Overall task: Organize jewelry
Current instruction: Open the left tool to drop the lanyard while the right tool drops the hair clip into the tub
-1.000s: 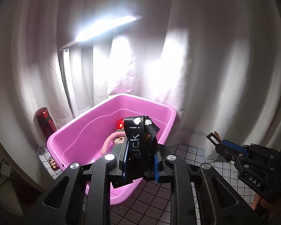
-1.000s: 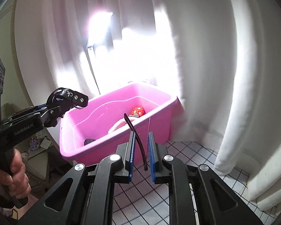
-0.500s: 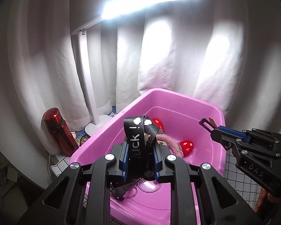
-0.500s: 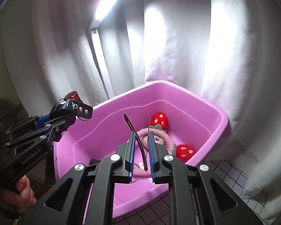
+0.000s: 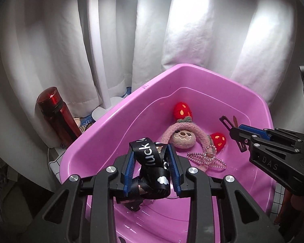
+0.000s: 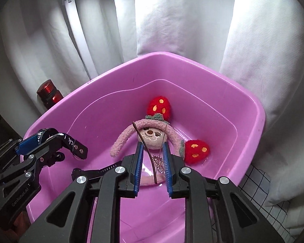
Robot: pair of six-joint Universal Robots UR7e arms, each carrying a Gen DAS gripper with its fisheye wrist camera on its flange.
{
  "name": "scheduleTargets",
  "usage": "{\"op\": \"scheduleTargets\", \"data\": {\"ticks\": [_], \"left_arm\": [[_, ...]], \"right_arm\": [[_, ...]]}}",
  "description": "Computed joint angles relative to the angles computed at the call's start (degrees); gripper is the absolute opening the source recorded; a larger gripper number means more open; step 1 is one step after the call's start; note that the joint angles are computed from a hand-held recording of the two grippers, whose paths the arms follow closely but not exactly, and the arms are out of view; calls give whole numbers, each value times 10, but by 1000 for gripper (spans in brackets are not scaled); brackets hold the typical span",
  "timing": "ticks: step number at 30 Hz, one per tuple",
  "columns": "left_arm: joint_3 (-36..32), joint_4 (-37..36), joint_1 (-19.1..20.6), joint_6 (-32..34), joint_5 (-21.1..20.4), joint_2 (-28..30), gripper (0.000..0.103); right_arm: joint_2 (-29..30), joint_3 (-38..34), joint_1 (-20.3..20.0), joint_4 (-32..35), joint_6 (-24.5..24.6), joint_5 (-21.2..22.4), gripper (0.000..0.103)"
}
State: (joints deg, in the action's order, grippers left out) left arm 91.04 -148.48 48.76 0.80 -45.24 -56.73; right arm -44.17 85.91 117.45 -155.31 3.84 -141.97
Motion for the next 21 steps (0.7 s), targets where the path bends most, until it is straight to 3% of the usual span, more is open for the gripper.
{"op": "scheduleTargets", "data": {"ticks": [2,3,8,17,21], "left_arm": [[1,-6,1,1,2,-1,57],[3,-17,1,6,5,-2,60],[3,-27,-2,7,13,-5,79],[3,-21,-8,-8,37,-12,95],[3,-11,-9,-23,42,-17,95]], "right_arm": [[1,2,2,-10,-2,-3,41],[1,3,3,-15,-3,-4,44],[7,-4,7,-24,-10,-16,45],[6,9,18,-50,-20,-40,50],[2,24,26,-64,-21,-58,54]]}}
